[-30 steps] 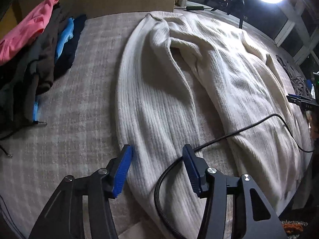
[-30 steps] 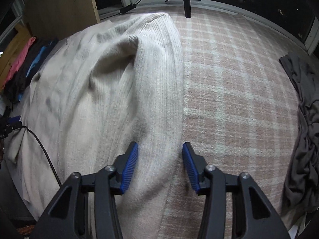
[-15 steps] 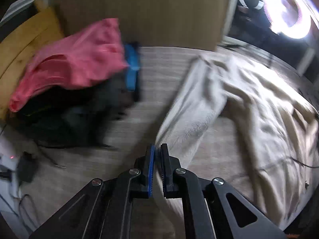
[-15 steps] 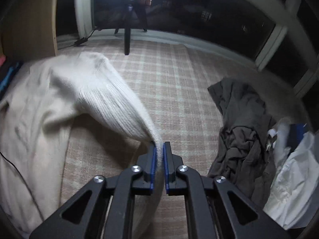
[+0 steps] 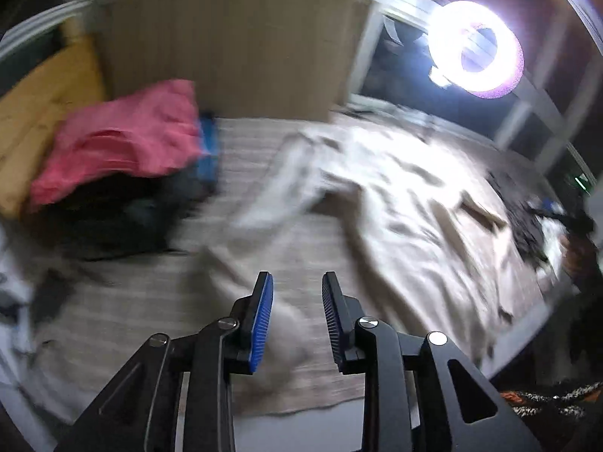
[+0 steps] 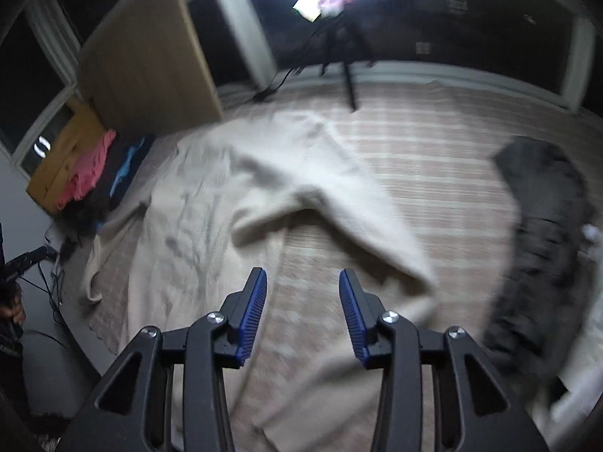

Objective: Fold clothes

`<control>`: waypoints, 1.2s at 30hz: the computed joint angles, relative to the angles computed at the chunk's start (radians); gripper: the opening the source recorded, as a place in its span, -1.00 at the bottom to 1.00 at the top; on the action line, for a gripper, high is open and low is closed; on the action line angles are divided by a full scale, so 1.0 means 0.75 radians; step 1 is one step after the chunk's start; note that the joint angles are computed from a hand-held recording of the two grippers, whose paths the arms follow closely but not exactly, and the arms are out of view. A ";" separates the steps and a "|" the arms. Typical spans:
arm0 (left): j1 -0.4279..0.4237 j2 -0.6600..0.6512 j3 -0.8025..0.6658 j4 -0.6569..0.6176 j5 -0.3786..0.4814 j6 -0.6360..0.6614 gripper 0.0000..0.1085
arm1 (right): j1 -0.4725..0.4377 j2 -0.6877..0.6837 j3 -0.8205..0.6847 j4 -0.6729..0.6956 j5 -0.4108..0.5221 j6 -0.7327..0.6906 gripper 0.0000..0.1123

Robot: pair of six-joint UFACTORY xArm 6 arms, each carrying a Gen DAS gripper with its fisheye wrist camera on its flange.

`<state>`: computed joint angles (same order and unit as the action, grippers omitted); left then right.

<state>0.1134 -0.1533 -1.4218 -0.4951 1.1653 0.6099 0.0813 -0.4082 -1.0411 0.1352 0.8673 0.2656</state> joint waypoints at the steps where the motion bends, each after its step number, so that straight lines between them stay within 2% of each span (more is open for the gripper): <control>1: -0.050 0.021 0.018 -0.003 -0.030 -0.017 -0.48 | 0.007 0.075 -0.018 0.043 -0.041 -0.006 -0.30; 3: -0.142 0.087 0.028 -0.021 -0.078 -0.049 -0.48 | -0.006 0.215 -0.072 0.145 -0.088 -0.028 -0.30; 7: -0.248 0.348 -0.155 -0.089 -0.118 -0.148 -0.48 | -0.042 0.370 -0.118 0.329 -0.178 -0.020 -0.30; 10: -0.271 0.536 -0.327 -0.118 -0.133 -0.273 -0.38 | -0.066 0.416 -0.125 0.406 -0.221 -0.016 -0.30; 15: -0.281 0.768 -0.565 -0.140 -0.119 -0.430 -0.38 | -0.077 0.470 -0.143 0.447 -0.277 -0.035 -0.30; 18: -0.291 0.855 -0.655 -0.148 -0.130 -0.490 -0.38 | -0.072 0.498 -0.181 0.373 -0.279 -0.010 -0.30; 20: -0.296 0.895 -0.696 -0.160 -0.143 -0.522 -0.47 | -0.070 0.502 -0.188 0.339 -0.291 -0.001 -0.44; 21: -0.299 0.909 -0.713 -0.157 -0.149 -0.533 -0.69 | -0.071 0.500 -0.192 0.318 -0.285 -0.006 -0.78; 22: -0.301 0.905 -0.720 -0.133 -0.154 -0.527 -0.95 | -0.076 0.499 -0.208 0.301 -0.260 -0.023 -0.88; 25: -0.306 0.894 -0.743 -0.054 -0.174 -0.512 -0.94 | -0.085 0.452 -0.237 0.100 -0.230 0.011 -0.90; 27: -0.305 0.880 -0.749 0.042 -0.222 -0.514 -0.94 | -0.102 0.432 -0.270 -0.086 -0.218 0.094 -0.90; 29: -0.306 0.890 -0.769 0.153 -0.271 -0.545 -1.00 | -0.120 0.480 -0.345 -0.245 -0.153 0.201 -0.90; 33: -0.274 0.977 -0.914 0.142 -0.121 -0.569 -1.00 | -0.133 0.580 -0.460 -0.149 0.028 0.109 -0.88; 36: -0.264 0.793 -0.698 0.094 -0.133 -0.428 -0.93 | -0.108 0.481 -0.391 -0.174 0.048 0.097 -0.73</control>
<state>-0.0844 0.4414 -1.9453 -0.4246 1.0655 0.2892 0.0001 -0.0476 -1.3346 0.0048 0.9032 0.3384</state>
